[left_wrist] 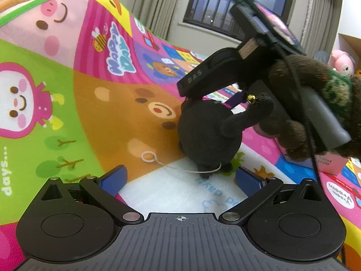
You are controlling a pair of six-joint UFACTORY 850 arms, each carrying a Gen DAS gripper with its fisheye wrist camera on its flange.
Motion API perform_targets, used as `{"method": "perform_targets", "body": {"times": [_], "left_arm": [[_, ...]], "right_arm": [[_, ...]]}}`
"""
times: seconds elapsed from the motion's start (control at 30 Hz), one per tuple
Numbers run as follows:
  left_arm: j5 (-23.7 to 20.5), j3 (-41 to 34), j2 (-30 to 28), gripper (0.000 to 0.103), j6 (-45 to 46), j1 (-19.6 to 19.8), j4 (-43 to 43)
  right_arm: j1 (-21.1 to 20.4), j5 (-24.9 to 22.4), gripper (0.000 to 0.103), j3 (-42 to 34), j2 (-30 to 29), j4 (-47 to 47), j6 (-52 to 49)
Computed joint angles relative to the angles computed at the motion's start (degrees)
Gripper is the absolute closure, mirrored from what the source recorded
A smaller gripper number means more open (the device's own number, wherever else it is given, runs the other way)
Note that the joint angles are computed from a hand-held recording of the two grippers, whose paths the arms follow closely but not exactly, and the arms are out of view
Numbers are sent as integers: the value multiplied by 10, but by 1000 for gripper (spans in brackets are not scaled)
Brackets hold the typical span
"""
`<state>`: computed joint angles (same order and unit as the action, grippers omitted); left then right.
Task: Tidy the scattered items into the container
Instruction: 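Grasp the pink toy net with the right tool, then grasp the black plush toy with the left tool while the right tool holds the net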
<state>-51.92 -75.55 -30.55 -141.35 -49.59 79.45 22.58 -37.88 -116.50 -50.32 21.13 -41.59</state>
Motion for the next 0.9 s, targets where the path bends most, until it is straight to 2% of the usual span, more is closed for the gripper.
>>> {"method": "perform_targets", "body": {"times": [0.2,0.23,0.4,0.67,0.77,0.9], "left_arm": [[-3,-6,-5,0,10,0,-6],[-3,-7,-5,0,11,0,-7],[-5,-9,-7,0,16,0,-10],[-8,-11,-9,0,24,-1,-14],[-17,-20,-16,0,42,-3,-24],[-28,-27,-22,0,56,-6,-31]], "right_arm": [[-26,36,25,109,81,104,-106],[-36,39,30,134,101,137,-138],[-91,2,30,220,175,267,-236],[-182,-21,30,379,283,331,-331],[-212,-1,30,438,319,371,-398],[-242,53,29,514,359,456,-551]]}}
